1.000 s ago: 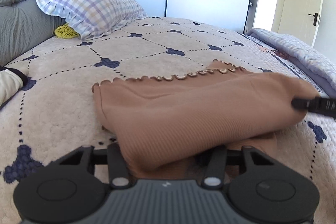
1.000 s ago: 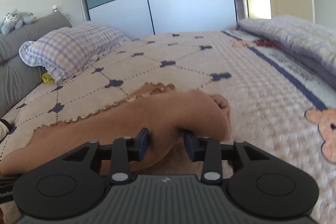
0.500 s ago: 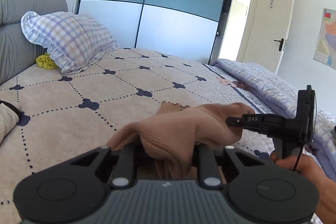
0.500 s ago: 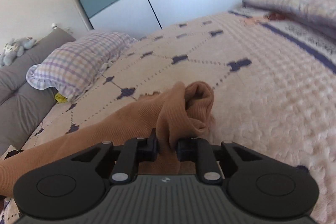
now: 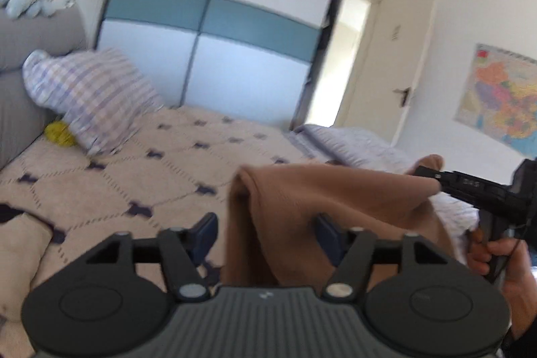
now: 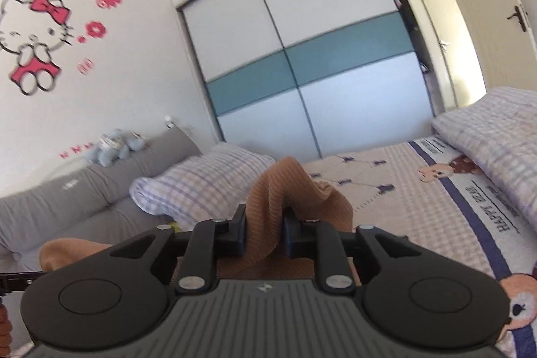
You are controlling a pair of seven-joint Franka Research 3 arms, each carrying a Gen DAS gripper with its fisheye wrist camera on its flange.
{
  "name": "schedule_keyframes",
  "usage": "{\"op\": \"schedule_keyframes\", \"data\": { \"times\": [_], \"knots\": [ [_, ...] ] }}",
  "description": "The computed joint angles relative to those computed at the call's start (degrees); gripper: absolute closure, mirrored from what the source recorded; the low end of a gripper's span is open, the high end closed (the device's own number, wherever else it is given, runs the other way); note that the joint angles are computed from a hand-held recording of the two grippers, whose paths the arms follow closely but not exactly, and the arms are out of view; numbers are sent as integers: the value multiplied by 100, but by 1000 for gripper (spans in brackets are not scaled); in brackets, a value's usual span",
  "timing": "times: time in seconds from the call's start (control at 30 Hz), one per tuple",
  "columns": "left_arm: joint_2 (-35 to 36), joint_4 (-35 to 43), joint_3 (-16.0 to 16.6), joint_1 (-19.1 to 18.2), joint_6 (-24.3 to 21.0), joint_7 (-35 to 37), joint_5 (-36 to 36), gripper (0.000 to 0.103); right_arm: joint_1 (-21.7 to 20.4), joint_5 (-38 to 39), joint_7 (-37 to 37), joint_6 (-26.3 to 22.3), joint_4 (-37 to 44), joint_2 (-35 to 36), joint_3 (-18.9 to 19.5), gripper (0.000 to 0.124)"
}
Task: Fold clothes
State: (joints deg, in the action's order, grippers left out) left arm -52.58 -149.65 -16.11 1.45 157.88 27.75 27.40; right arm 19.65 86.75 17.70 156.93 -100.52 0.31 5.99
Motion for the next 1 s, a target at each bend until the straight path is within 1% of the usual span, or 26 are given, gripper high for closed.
{"op": "schedule_keyframes", "data": {
  "times": [0.03,0.07,0.1,0.13,0.17,0.2,0.23,0.3,0.37,0.4,0.43,0.47,0.53,0.63,0.67,0.73,0.77,0.8,0.83,0.87,0.9,0.93,1.0],
  "knots": [
    [62,-60,4,-55,-192,-80,-129,36,252,-1004,904,388,-14,205,-140,83],
    [59,-204,71,-200,-250,-124,-255,36,489,-2009,1840,609,-76,384,-341,82],
    [-12,-399,102,-334,-181,-164,-321,35,524,-2717,2555,531,-232,431,-455,82],
    [-72,-561,102,-474,-146,-153,-361,34,361,-3024,2875,390,-448,369,-378,82],
    [-99,-655,118,-676,-230,-44,-408,33,20,-2928,2800,350,-718,245,-102,80],
    [-117,-703,117,-871,-375,105,-438,33,-144,-2807,2704,362,-998,111,-26,76],
    [-142,-747,70,-1018,-494,231,-436,32,-187,-2809,2723,429,-1302,-42,-67,71],
    [-140,-790,23,-1317,-585,525,-410,31,-260,-2938,2854,570,-1880,-352,-175,71],
    [-75,-789,-10,-1594,-578,847,-378,25,-321,-2998,2924,516,-2321,-616,-310,70],
    [-16,-787,-55,-1666,-453,975,-320,18,-350,-3023,2950,473,-2521,-738,-381,70],
    [67,-801,-90,-1683,-298,1079,-251,12,-353,-2941,2884,345,-2649,-835,-467,70],
    [156,-793,-148,-1664,-202,1139,-196,10,-341,-2825,2762,181,-2737,-899,-546,70],
    [361,-720,-299,-1547,-122,1145,-107,10,-346,-2619,2535,-144,-2896,-1008,-676,70],
    [786,-563,-511,-1382,50,1126,83,10,-289,-2010,1990,-488,-2869,-953,-754,66],
    [914,-484,-581,-1358,38,1170,173,10,-300,-1925,2012,-600,-2782,-840,-736,66],
    [1166,-365,-696,-1294,90,1267,401,11,-355,-2026,2315,-920,-2589,-608,-660,64],
    [1291,-281,-799,-1221,14,1260,514,15,-353,-2020,2305,-899,-2548,-549,-586,67],
    [1443,-162,-893,-1166,-186,1237,586,39,-340,-2093,2384,-801,-2533,-530,-500,82],
    [1628,-31,-913,-1178,-431,1236,590,69,-320,-2171,2483,-724,-2517,-514,-430,105],
    [1746,27,-830,-1257,-523,1210,536,75,-312,-2195,2630,-756,-2508,-539,-398,107],
    [1766,35,-766,-1308,-511,1113,516,85,-286,-2003,2588,-746,-2550,-629,-385,107],
    [1724,62,-744,-1349,-585,1041,521,91,-250,-1755,2413,-720,-2619,-766,-388,107],
    [1488,99,-755,-1374,-734,827,584,93,-181,-1405,2024,-720,-2748,-1090,-433,107]
  ]
}}
